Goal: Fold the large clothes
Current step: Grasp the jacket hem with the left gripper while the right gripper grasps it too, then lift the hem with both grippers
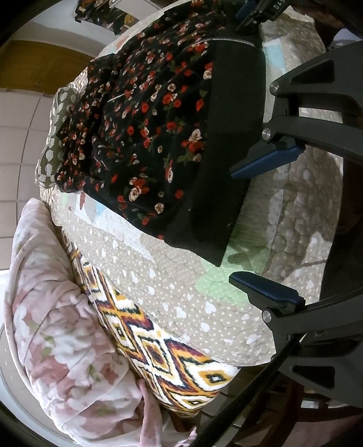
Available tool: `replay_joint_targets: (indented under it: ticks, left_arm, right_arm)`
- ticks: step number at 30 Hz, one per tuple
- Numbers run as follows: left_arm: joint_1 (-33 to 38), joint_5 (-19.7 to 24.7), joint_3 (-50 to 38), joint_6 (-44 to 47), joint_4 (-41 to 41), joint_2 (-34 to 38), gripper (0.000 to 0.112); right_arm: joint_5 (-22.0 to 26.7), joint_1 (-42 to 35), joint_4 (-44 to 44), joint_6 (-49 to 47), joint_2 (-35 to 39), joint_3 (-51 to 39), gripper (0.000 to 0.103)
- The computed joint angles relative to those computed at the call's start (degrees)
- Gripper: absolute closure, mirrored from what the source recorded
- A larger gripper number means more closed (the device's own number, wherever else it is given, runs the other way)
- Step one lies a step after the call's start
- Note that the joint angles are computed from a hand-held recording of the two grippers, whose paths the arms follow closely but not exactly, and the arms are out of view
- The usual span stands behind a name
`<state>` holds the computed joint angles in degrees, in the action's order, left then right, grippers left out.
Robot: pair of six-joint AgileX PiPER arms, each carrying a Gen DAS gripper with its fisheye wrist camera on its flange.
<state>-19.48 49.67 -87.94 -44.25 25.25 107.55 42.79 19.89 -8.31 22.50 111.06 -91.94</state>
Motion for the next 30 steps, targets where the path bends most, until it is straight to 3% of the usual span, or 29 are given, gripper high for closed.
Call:
replay_joint_targets:
  ticks: [10, 14, 17, 19, 23, 26, 30]
  left_arm:
    - [3.94, -2.14, -0.2, 2.79, -1.09, -1.51, 0.044]
    - [9.12, -5.6, -0.25, 4.6, -3.28, -2.75, 0.038]
    - [12.92, -8.07, -2.55, 11.51, -10.05, -1.34, 0.038]
    - [14.58, -8.68, -5.63, 17.97, -15.55, 1.46, 0.038]
    - [17.02, -4.36, -15.32, 32.48, -30.09, 10.14, 0.038]
    - [18.01, -0.74, -21.94, 39.39, -38.47, 16.66, 0.038]
    - [18.09, -0.2, -26.59, 42.45, -42.63, 20.55, 0.038]
  right_arm:
    - [-0.6, -0.04, 0.81, -1.92, 0.34, 0.0, 0.013]
    - [-1.54, -3.31, 8.8, -8.68, -2.44, 1.09, 0.036]
    - [-3.49, -7.31, 14.58, -12.33, -5.82, 2.85, 0.036]
    - [-4.33, -9.95, 14.01, -11.05, -7.64, 3.58, 0.036]
    - [-2.77, -16.19, 13.19, -8.31, -6.42, 1.49, 0.036]
    - [-1.3, -21.59, 21.82, -13.35, -2.93, -0.86, 0.037]
    - [0.6, -26.48, 38.0, -24.33, 1.73, -3.06, 0.043]
